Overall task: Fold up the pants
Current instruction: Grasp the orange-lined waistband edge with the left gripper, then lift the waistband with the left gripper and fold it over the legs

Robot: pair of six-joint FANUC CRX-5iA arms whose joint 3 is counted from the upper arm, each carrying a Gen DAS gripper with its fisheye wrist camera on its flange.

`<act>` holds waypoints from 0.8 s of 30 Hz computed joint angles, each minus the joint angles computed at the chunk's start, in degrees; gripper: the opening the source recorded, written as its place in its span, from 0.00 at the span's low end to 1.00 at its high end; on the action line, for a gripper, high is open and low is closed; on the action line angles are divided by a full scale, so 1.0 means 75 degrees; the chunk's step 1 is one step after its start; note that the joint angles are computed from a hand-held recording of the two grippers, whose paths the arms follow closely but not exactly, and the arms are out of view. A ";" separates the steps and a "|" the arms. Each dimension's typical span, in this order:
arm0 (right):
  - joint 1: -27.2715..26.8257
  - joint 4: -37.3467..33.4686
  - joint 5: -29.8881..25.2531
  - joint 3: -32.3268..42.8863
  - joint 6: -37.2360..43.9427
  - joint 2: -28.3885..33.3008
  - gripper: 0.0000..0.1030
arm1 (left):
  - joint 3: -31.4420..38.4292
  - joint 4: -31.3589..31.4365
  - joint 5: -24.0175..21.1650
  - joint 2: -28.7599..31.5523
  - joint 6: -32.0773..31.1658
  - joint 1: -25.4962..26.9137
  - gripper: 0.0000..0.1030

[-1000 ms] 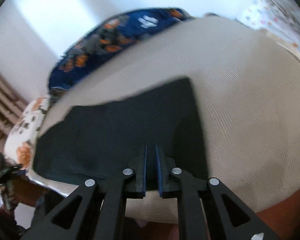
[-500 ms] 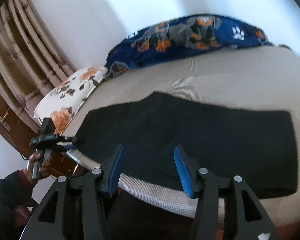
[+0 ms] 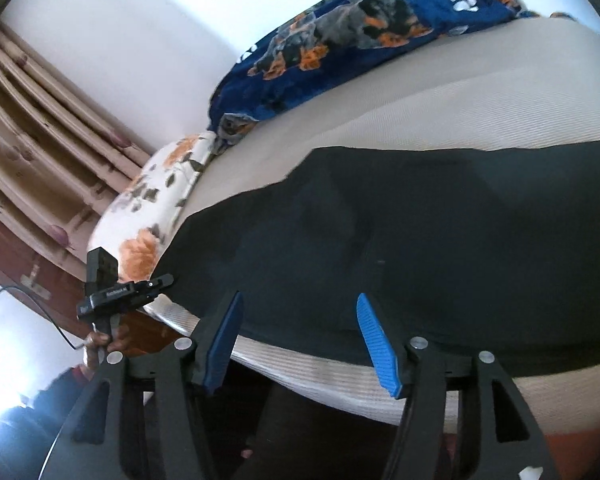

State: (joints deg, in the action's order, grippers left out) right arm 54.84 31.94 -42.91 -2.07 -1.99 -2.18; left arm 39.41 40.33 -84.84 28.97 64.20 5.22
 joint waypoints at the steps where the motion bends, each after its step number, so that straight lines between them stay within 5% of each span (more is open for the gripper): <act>1: -0.0117 -0.0137 0.0346 0.0004 0.0002 0.0046 0.57 | -0.0052 -0.0029 0.0141 -0.0132 -0.0180 -0.0070 0.25; 7: -0.0584 -0.0982 0.1617 0.0365 0.0309 0.0454 0.58 | -0.0393 0.0100 0.0786 -0.0764 -0.1088 -0.0479 0.23; 14: -0.0647 -0.1133 0.2010 0.0586 0.0375 0.0627 0.59 | -0.0449 0.0232 0.1253 -0.1032 -0.1410 -0.1062 0.23; 24: -0.1140 0.1244 0.3941 -0.0818 -0.2664 0.0075 0.66 | -0.0491 0.0151 0.1476 -0.1100 -0.1796 -0.1837 0.22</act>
State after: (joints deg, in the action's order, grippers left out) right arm 46.29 41.27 -13.36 -8.21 -21.97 -1.61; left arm 35.73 41.46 -73.77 20.72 50.73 -8.55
